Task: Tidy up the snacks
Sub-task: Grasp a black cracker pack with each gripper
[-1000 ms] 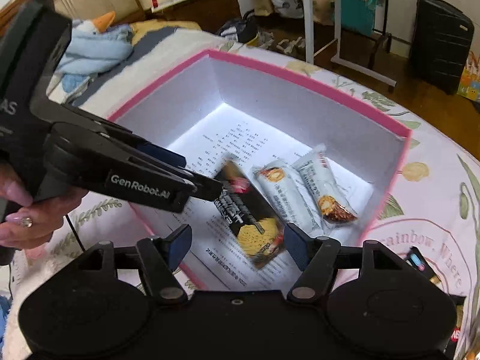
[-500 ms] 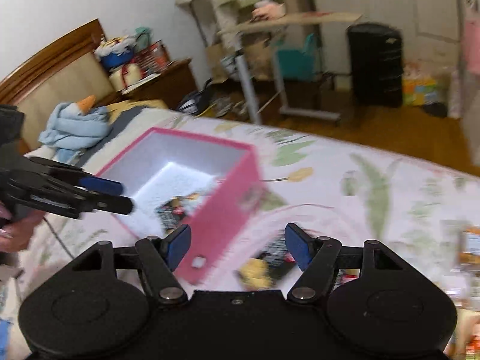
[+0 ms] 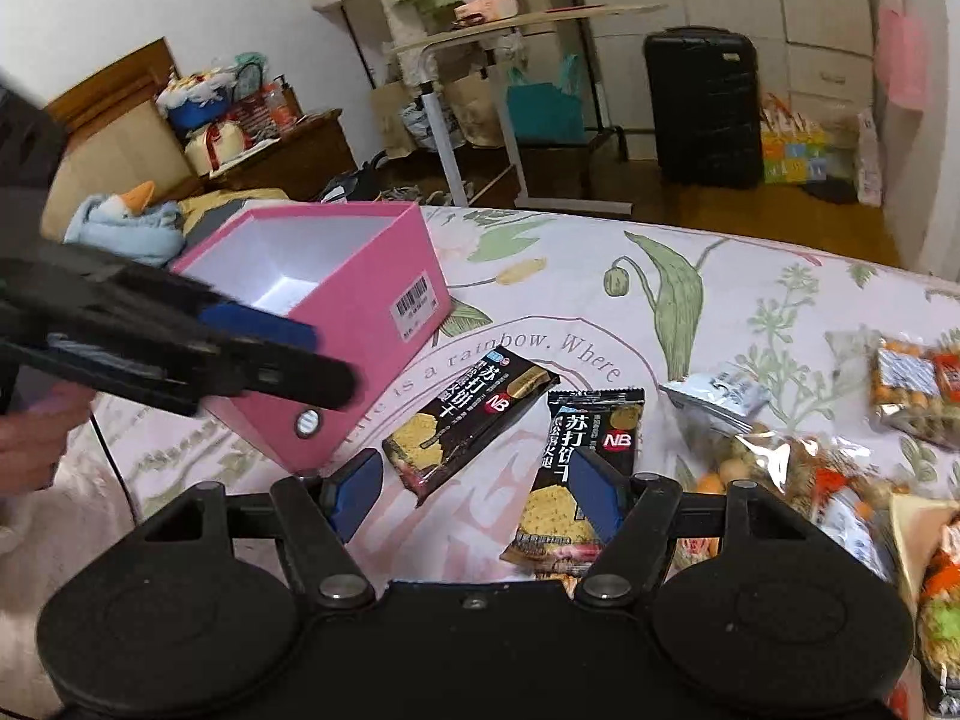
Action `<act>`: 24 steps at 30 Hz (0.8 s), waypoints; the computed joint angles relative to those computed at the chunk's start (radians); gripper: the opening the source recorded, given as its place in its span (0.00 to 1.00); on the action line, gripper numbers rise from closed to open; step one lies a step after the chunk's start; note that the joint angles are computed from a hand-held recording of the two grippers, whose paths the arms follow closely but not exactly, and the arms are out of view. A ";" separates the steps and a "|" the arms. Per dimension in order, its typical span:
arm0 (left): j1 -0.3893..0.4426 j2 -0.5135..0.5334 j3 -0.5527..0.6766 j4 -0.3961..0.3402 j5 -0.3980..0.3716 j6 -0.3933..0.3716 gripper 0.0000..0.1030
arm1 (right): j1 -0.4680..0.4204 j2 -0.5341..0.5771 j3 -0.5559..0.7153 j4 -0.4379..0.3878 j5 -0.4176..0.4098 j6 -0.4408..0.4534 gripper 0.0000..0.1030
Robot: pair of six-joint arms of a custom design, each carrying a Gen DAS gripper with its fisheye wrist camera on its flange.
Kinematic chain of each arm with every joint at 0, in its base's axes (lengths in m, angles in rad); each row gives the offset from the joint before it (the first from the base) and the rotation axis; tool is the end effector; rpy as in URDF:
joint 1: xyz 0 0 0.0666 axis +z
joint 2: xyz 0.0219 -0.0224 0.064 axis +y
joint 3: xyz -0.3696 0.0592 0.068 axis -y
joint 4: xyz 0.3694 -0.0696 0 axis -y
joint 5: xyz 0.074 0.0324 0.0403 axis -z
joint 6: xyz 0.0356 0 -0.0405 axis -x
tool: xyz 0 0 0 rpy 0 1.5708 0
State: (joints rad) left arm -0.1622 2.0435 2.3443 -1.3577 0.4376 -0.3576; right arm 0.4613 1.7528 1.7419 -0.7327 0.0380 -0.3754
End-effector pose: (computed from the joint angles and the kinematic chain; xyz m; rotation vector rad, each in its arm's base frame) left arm 0.6445 -0.1212 0.4455 0.7986 2.4239 -0.4985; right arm 0.5431 0.2680 0.4034 -0.0811 2.3429 0.3773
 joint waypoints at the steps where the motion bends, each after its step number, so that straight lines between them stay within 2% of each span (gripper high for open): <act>1: -0.013 -0.006 -0.029 0.038 -0.032 0.003 0.50 | 0.003 0.014 0.003 0.013 0.023 0.032 0.71; 3: -0.038 -0.015 -0.086 0.130 -0.093 -0.006 0.50 | 0.008 0.037 0.009 0.026 0.063 0.094 0.71; 5: -0.059 0.003 -0.099 0.186 -0.151 -0.011 0.52 | 0.009 0.083 0.052 0.000 0.101 0.143 0.71; 9: -0.077 0.095 -0.005 0.144 -0.214 -0.016 0.53 | 0.009 0.156 0.134 -0.095 0.173 0.200 0.68; 13: -0.090 0.091 -0.072 0.211 -0.297 -0.047 0.53 | 0.009 0.166 0.147 -0.136 0.191 0.213 0.68; 14: -0.092 0.095 -0.076 0.205 -0.309 -0.056 0.54 | 0.010 0.173 0.165 -0.164 0.194 0.218 0.68; 17: -0.084 0.124 -0.042 0.149 -0.299 -0.042 0.56 | 0.007 0.221 0.265 -0.314 0.188 0.182 0.69; 18: -0.080 0.134 -0.027 0.132 -0.292 -0.028 0.56 | -0.003 0.250 0.315 -0.384 0.154 0.142 0.69; 19: -0.078 0.146 -0.009 0.116 -0.284 -0.022 0.56 | -0.013 0.268 0.341 -0.416 0.121 0.103 0.69; 24: -0.074 0.143 -0.025 0.125 -0.266 0.000 0.52 | -0.025 0.280 0.352 -0.383 0.124 0.101 0.69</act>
State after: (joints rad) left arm -0.2359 2.1867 2.3193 -1.2323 0.1714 -0.3580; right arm 0.4365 2.0330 2.0938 -1.1156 0.1621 -0.2748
